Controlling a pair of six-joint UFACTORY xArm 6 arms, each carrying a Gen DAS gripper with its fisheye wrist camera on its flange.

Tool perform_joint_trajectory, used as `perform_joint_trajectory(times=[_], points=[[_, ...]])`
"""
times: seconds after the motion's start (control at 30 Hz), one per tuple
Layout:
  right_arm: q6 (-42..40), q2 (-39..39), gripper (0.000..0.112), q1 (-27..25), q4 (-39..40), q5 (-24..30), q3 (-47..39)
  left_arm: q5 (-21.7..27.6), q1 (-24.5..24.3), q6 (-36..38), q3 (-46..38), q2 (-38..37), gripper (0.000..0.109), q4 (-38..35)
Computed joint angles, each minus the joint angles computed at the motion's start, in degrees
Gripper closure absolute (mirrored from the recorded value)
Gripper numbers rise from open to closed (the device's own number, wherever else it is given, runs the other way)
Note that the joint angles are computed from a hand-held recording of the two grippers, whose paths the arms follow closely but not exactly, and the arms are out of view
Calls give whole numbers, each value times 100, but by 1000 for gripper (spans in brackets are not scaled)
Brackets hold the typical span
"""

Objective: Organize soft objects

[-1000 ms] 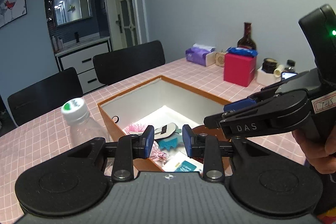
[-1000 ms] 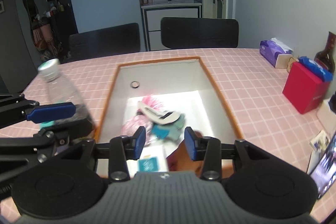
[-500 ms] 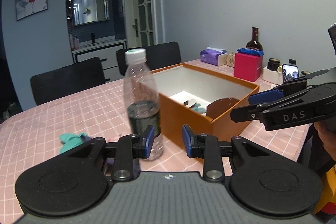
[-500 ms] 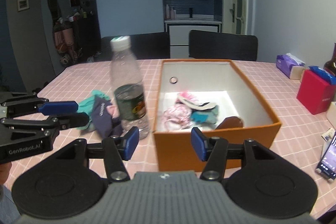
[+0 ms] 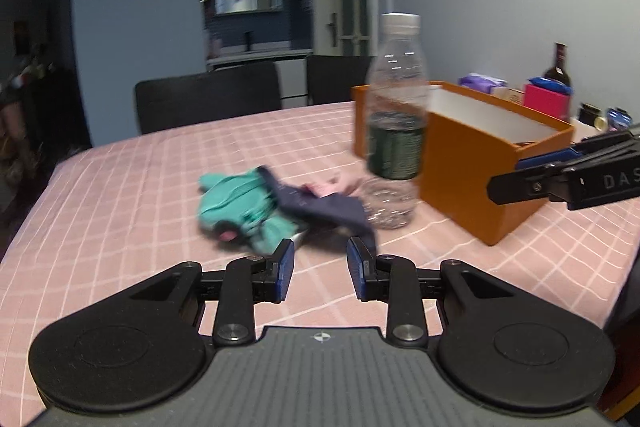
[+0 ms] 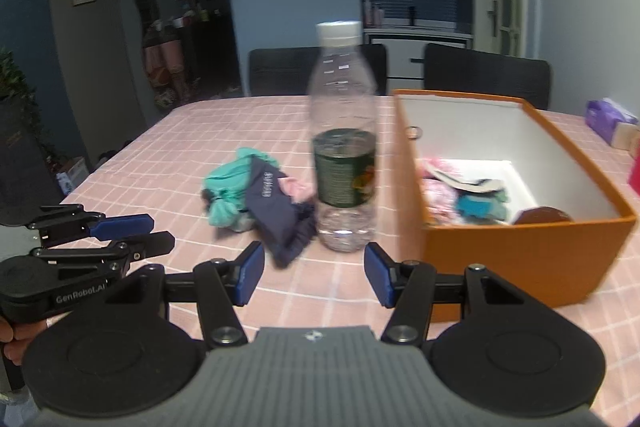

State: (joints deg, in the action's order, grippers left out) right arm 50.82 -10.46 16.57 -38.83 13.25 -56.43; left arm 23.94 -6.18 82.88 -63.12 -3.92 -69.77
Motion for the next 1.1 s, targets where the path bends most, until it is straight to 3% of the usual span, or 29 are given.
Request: perform_joint_trajectory(times=[0.17,0.4,0.47,0.53,0.77,0.9,0.93,0.97,1.03,1.1], points=[[-415,790,57,161,283,-165,-630,-121,255,-109,-255,278,73,7],[-135,1700,57,201,-57,-80,-1489,433,459,-240,-829,730,73,102],[-112,1908,57,195,-100,11,-1695,545,436,-204,-977,886,64,176],[-330,2075,57,180,152,68,-1828,576,383,-262,-1141,1067,62,350],[-847,2502,59,159,647,221,-2145,710,252,-1401,-1824,1717,57,1093],[-801,2771,70,152,559,338,-2428,669,163,-2081,-2114,2027,57,1613],[-802,2833,75,146,542,333,-2487,712,169,-2228,-2190,2094,59,1706],[-855,2874,78,144,574,320,-2524,765,179,-2341,-2265,2158,72,1771],[-999,2914,99,149,703,267,-2548,886,218,-2385,-2324,2201,91,1711],[-1098,2936,106,160,769,243,-2589,963,256,-2328,-2322,2176,98,1549]])
